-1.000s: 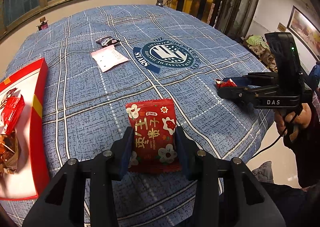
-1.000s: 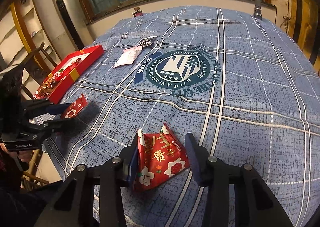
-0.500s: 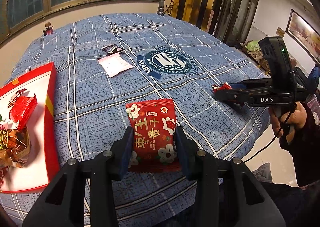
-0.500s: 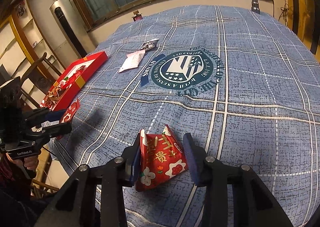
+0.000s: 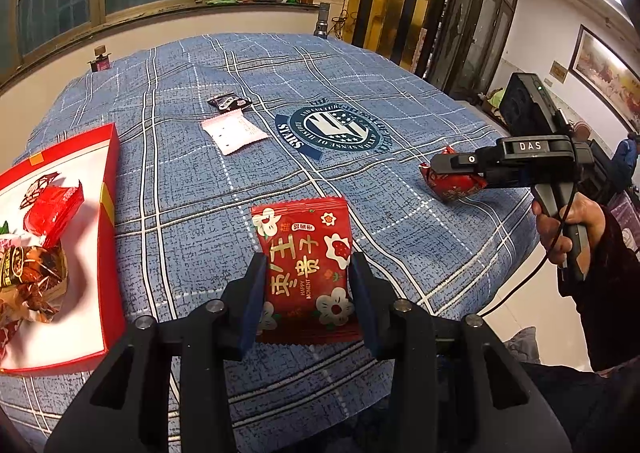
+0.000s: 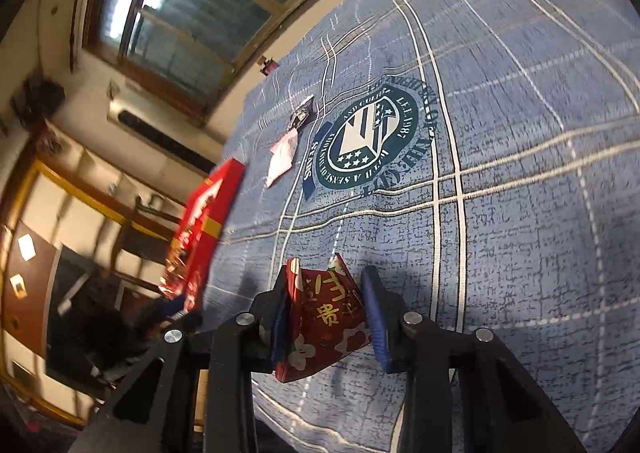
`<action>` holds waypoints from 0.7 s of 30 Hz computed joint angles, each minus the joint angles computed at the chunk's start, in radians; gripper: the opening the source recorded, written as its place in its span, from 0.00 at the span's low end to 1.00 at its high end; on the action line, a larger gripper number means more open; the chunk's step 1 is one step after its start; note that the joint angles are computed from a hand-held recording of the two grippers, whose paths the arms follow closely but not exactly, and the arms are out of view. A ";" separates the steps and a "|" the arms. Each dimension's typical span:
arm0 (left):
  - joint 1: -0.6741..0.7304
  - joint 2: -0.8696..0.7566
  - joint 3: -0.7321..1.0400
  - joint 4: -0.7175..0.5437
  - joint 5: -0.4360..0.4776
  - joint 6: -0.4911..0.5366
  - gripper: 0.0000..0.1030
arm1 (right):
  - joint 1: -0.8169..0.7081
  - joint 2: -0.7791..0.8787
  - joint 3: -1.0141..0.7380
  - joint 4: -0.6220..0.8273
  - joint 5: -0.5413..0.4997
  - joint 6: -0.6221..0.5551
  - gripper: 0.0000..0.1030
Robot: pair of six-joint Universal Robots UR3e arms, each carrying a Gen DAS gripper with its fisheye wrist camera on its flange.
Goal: Organize snacks
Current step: 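Lift both held packets and carry them toward the red box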
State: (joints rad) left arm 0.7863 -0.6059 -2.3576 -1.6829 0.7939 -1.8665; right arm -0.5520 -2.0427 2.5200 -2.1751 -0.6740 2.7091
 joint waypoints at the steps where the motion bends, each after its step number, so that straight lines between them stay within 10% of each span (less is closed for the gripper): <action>1: 0.010 0.007 0.003 -0.020 -0.003 0.013 0.38 | 0.002 0.005 0.002 -0.012 0.001 0.006 0.33; 21: 0.366 0.104 0.162 -0.599 -0.023 0.441 0.38 | 0.131 0.147 -0.008 -0.296 -0.018 0.253 0.22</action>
